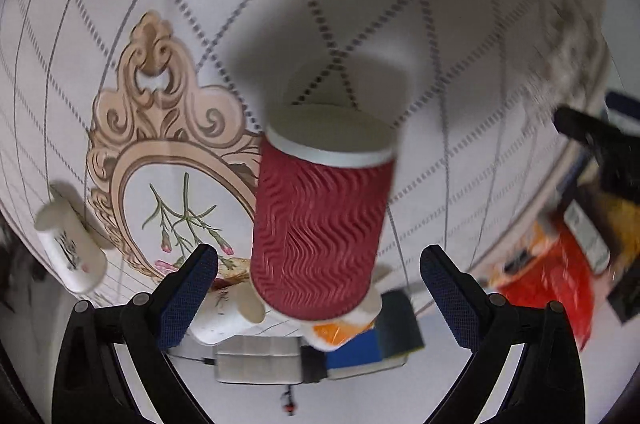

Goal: Flip cup upside down
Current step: 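Rotate the held red cup with the right gripper until its base faces up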

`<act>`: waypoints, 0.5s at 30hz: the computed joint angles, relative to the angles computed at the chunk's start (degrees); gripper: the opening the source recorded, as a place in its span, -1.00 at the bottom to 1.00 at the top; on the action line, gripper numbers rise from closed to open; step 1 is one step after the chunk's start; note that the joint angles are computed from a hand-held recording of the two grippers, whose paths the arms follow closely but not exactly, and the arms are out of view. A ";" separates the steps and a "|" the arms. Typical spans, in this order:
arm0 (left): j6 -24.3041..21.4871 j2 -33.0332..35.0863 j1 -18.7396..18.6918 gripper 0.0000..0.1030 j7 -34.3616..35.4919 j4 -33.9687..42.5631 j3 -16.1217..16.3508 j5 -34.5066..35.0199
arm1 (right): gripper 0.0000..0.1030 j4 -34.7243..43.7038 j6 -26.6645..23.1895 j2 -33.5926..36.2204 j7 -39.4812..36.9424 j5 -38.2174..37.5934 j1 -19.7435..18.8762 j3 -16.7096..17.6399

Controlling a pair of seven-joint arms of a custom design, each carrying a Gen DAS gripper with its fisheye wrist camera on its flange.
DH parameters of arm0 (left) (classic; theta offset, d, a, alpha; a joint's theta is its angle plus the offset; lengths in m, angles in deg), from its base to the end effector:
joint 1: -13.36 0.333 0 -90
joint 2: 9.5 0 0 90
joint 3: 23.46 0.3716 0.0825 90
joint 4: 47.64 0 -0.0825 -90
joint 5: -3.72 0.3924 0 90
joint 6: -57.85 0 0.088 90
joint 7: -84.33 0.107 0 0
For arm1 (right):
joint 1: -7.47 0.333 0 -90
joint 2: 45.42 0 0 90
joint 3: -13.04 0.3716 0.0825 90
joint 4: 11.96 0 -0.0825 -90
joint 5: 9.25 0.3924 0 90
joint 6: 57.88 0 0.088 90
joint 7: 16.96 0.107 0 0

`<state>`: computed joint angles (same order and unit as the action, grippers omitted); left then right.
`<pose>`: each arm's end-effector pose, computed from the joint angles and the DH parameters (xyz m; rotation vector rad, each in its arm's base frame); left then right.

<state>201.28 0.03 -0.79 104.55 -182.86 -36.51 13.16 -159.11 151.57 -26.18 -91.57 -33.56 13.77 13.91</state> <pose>0.4643 -0.2392 0.3062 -2.7342 1.4203 0.0196 0.4886 0.1150 0.2742 1.5647 2.1324 0.8965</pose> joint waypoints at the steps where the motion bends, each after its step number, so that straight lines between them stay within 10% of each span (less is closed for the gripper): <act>1: -0.14 0.20 -0.04 0.87 -0.23 0.19 0.07 0.14 | 0.99 0.49 -0.35 0.37 -0.22 -1.12 -0.55 0.13; 15: -1.67 2.24 0.41 0.87 -1.08 2.78 0.57 1.09 | 0.92 3.43 -2.36 3.91 -1.26 -3.92 -2.09 1.22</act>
